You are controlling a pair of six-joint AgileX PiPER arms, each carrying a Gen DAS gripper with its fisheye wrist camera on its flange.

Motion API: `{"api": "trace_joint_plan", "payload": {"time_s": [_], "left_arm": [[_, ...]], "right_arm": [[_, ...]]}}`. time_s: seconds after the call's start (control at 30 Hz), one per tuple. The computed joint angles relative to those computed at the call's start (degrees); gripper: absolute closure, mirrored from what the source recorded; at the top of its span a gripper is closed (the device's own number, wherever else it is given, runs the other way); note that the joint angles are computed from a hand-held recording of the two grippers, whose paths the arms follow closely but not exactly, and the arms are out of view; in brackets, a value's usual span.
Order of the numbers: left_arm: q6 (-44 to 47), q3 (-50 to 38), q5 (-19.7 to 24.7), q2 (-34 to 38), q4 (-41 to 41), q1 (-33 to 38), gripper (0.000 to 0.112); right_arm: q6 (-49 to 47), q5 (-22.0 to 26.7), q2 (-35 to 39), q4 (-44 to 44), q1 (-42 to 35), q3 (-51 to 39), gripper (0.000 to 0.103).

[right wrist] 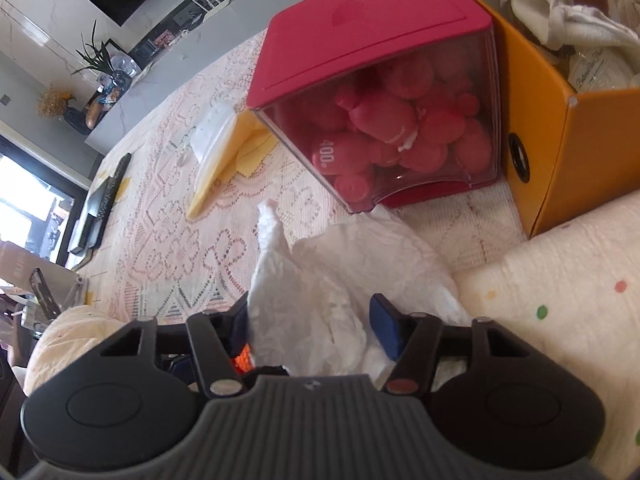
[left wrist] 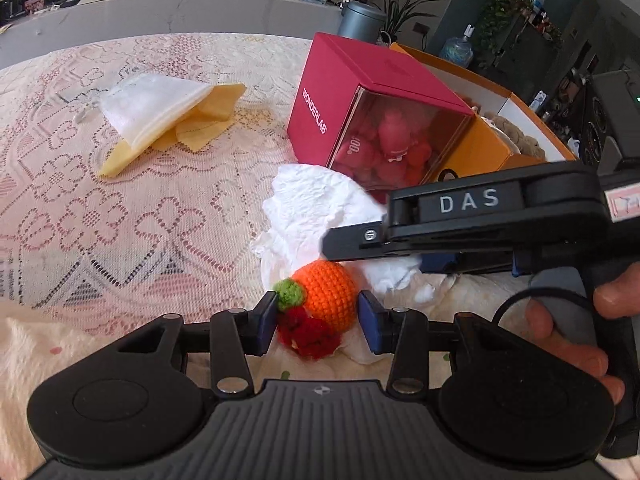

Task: Organize soft objects
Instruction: 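Carry the white cloth and crocheted fruit up toward the orange box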

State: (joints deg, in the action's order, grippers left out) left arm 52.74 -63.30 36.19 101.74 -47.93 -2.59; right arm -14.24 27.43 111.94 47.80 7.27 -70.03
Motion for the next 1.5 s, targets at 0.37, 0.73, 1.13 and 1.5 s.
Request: {"api": "trace_joint_plan", "payload": {"time_s": [0.37,0.73,1.13,1.5], "left_arm": [[-13.22,3.52,-10.47,-3.71,7.28,-0.63,0.064],[-18.68,2.20,-10.61,-2.12,13.52,-1.55,0.064],[-6.73,5.86,-12.93,-9.41,0.10,-2.20,0.065],[-13.46,-1.57,-11.43,-10.76,2.01,-7.19,0.065]], "right_arm": [[9.52,-4.35,0.07,-15.59,4.44,0.44,0.078],[13.99,-11.41,-2.09,-27.64,9.23,3.85,0.097],[12.72,-19.90,-18.12,-27.26,7.87,15.97,0.098],[9.49,-19.05,-30.74,-27.88,0.55,18.58,0.097]]}}
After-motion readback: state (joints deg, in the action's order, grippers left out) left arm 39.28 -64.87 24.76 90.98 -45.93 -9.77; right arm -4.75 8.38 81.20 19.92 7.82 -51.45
